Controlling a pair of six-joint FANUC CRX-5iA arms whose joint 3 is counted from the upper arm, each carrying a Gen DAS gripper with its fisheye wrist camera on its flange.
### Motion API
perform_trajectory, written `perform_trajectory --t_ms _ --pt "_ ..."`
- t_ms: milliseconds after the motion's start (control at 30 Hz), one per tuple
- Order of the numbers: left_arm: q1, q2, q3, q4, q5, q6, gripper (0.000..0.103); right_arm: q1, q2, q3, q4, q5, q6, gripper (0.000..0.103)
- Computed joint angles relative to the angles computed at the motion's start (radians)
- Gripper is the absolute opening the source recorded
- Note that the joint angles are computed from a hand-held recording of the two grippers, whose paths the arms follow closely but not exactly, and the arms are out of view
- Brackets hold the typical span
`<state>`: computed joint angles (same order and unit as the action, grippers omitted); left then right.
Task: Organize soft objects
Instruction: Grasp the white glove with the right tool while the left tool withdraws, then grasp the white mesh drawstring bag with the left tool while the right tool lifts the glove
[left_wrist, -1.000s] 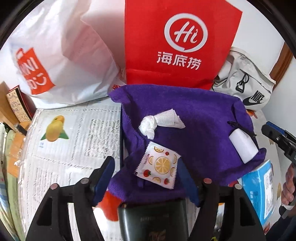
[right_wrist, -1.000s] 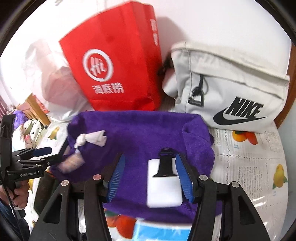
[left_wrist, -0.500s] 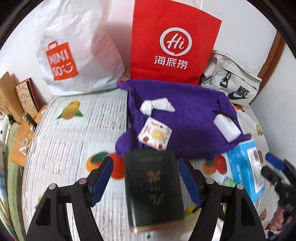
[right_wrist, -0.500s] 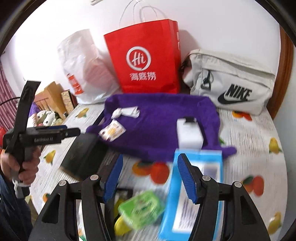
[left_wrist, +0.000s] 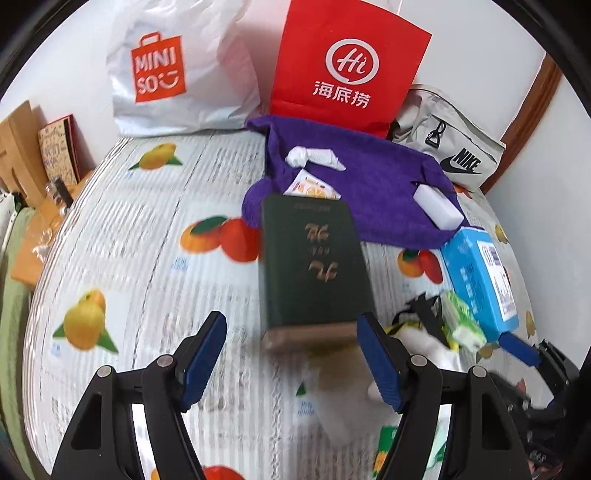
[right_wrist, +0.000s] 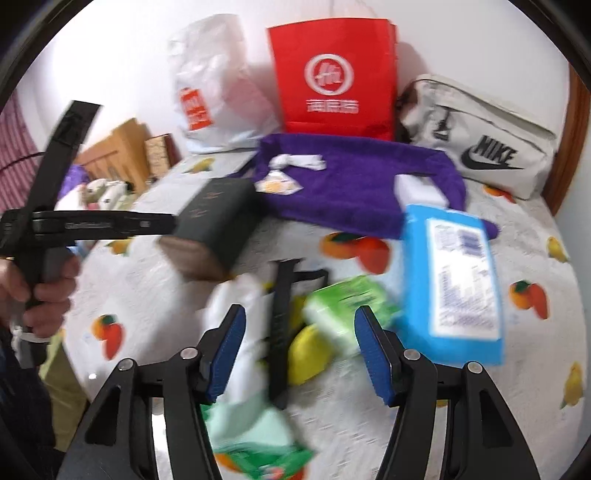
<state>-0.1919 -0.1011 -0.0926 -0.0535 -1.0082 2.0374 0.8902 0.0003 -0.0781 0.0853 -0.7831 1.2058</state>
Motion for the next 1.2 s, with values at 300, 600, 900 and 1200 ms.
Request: perform_trajectory --t_ms 300,600,900,1200 --pt "-0.014 -0.088 -0.099 -0.010 0.005 0.025 0.071 0.107 0.024 -0.103 0.191 0.041 -0.146 0.037" --pt "-0.046 -0.092 -0.136 -0.006 0.019 0.013 0.071 0.115 -0.120 -0.211 0.186 0.162 -0.160 0.009" --pt "-0.072 -0.029 -0.141 0.066 0.094 -0.073 0.072 0.087 -0.280 -0.345 0.313 0.123 -0.318 0.009" --pt "-0.052 0.031 -0.173 0.213 0.202 -0.212 0.083 0.012 -0.254 -0.389 0.278 0.045 -0.364 0.009"
